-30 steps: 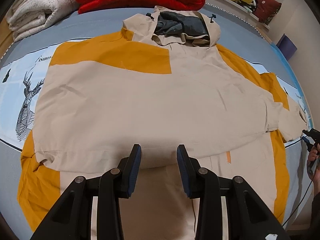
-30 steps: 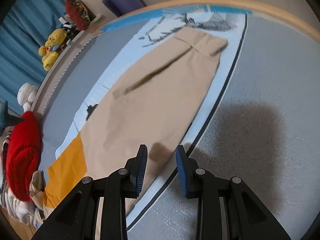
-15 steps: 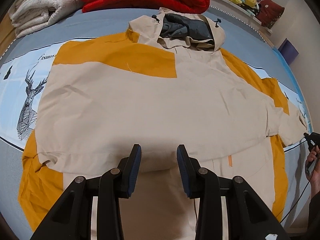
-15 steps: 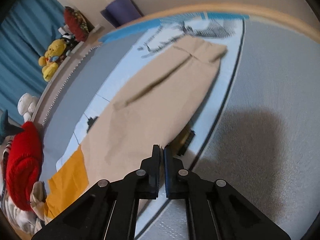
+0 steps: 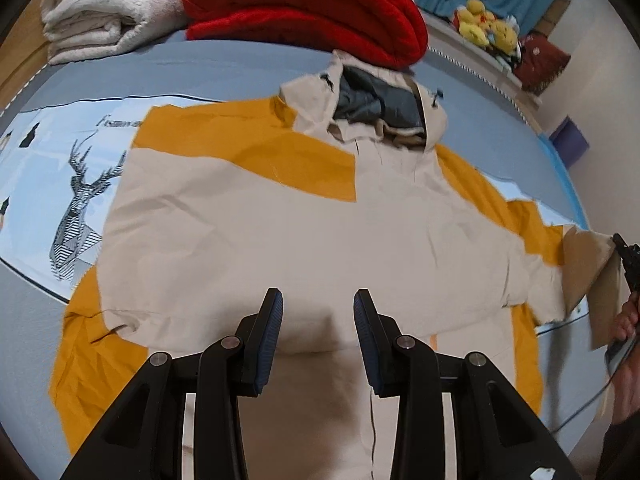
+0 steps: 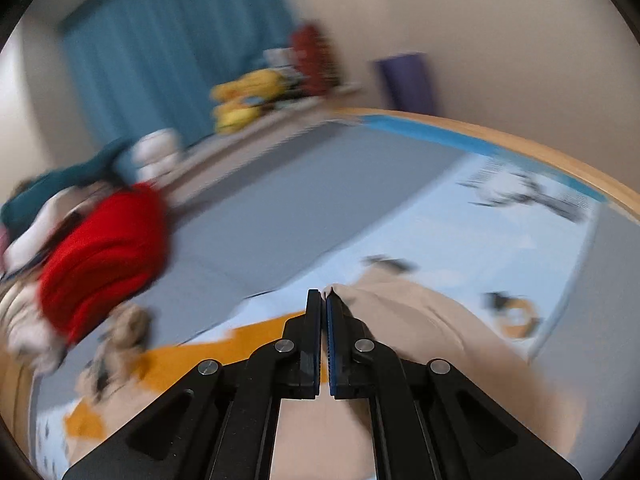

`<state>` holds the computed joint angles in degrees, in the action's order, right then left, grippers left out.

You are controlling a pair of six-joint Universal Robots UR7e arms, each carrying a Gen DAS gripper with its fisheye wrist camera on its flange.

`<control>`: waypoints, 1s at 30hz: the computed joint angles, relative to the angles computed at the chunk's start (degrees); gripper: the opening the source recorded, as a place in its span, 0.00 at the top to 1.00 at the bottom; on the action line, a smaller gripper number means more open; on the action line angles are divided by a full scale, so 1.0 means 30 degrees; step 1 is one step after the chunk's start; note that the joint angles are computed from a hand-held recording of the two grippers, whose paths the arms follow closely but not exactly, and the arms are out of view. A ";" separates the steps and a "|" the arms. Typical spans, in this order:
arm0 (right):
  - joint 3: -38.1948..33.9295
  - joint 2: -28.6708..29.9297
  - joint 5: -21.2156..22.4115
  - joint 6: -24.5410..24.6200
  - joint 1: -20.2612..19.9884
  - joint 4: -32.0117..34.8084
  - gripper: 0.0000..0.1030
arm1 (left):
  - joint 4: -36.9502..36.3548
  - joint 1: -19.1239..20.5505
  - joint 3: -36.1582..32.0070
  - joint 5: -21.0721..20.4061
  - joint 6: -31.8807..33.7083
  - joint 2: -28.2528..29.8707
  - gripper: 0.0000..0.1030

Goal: Fold large clothes
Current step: 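Carry the sleeve across the jacket body toward the hood with the right tool and release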

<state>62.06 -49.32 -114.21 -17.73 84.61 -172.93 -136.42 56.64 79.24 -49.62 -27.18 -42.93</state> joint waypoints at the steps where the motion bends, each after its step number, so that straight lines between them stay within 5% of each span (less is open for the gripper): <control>1: 0.0348 0.0054 0.0464 -0.0370 0.0488 0.0171 0.97 | -0.0113 -0.0019 0.0092 -0.0024 -0.0066 -0.0120 0.67; 5: 0.1885 0.0090 0.2644 -0.1368 0.2113 0.2214 0.97 | -0.0582 -0.0109 0.0774 -0.0165 -0.0220 -0.0901 0.67; 10: 0.2544 0.0595 0.4681 -0.2115 0.3403 0.8082 0.96 | -0.0381 -0.0047 0.1429 -0.0634 -0.0389 -0.1874 0.67; 13: 0.2018 0.1322 0.3350 -0.1571 0.4057 1.0798 0.92 | -0.0404 0.0067 0.1689 -0.1156 -0.0479 -0.2418 0.67; 17: 0.2240 0.0945 0.1633 -0.0507 0.4606 1.0666 0.89 | -0.0368 0.0076 0.1983 -0.1181 -0.0462 -0.2851 0.67; 19: 0.3004 0.0181 0.0793 -0.0003 0.4692 0.9195 0.80 | -0.0433 0.0108 0.2028 -0.1219 -0.0468 -0.2953 0.67; 21: 0.3966 -0.0522 -0.0476 0.0971 0.4710 0.7363 0.52 | -0.0420 0.0136 0.2033 -0.1183 -0.0473 -0.2980 0.67; 22: 0.4547 -0.0966 -0.0899 0.1379 0.4479 0.6875 0.49 | -0.0405 0.0151 0.2055 -0.1186 -0.0481 -0.3008 0.67; 25: 0.5525 -0.1547 -0.1768 0.2974 0.3496 0.6813 0.48 | -0.0321 0.0139 0.2063 -0.1144 -0.0344 -0.2927 0.67; 27: 0.5229 -0.1465 -0.2509 0.5659 0.2686 0.9014 0.48 | -0.0187 0.0107 0.2054 -0.1164 -0.0173 -0.2871 0.67; 30: 0.4328 -0.1480 -0.0062 0.8091 0.1188 1.2243 0.48 | -0.0026 0.0065 0.1867 -0.1225 0.0307 -0.2642 0.67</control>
